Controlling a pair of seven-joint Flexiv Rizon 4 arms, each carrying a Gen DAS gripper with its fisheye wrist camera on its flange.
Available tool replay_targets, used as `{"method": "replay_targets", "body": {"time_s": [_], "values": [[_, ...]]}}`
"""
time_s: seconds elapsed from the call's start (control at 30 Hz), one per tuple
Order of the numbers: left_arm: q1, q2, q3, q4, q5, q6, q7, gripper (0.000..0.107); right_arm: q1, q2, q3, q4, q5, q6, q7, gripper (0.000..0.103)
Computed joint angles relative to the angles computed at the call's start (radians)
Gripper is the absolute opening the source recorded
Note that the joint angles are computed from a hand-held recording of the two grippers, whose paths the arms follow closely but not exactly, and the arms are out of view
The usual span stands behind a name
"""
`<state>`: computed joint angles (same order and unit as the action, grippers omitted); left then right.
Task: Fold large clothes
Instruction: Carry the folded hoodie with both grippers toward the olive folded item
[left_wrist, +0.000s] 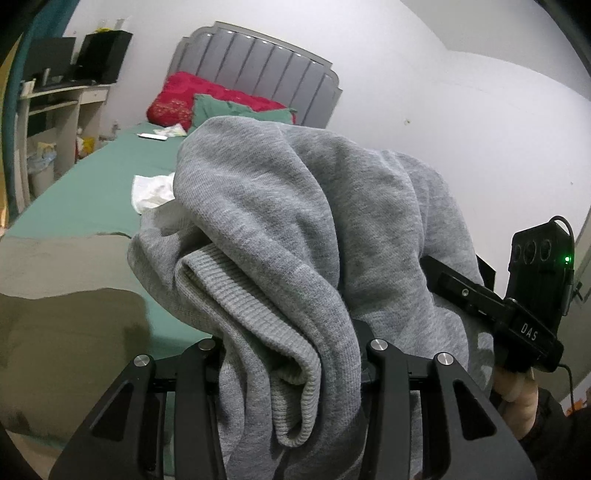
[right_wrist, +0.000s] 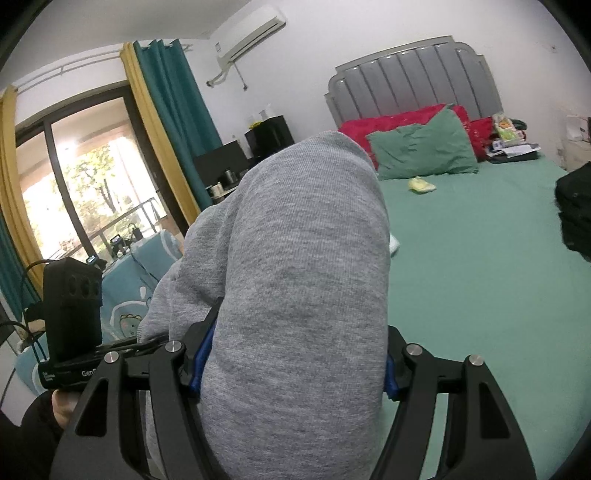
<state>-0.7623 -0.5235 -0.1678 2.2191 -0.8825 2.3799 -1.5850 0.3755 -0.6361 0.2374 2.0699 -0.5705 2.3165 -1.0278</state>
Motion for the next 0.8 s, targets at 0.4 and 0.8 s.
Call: {"method": "replay_targets", "body": {"time_s": [0.4, 0.8], "values": [[0.044, 0.117, 0.021, 0.211, 0.001, 0.035, -0.078, 0.043, 0.062, -0.112, 0.034, -0.162, -0.084, -0.064, 0.05, 0.069], [0.117, 0.22, 0.055, 0.403, 0.009, 0.075, -0.127, 0.043, 0.125, -0.268, 0.079, -0.396, -0.221, -0.133, 0.169, 0.069]]}}
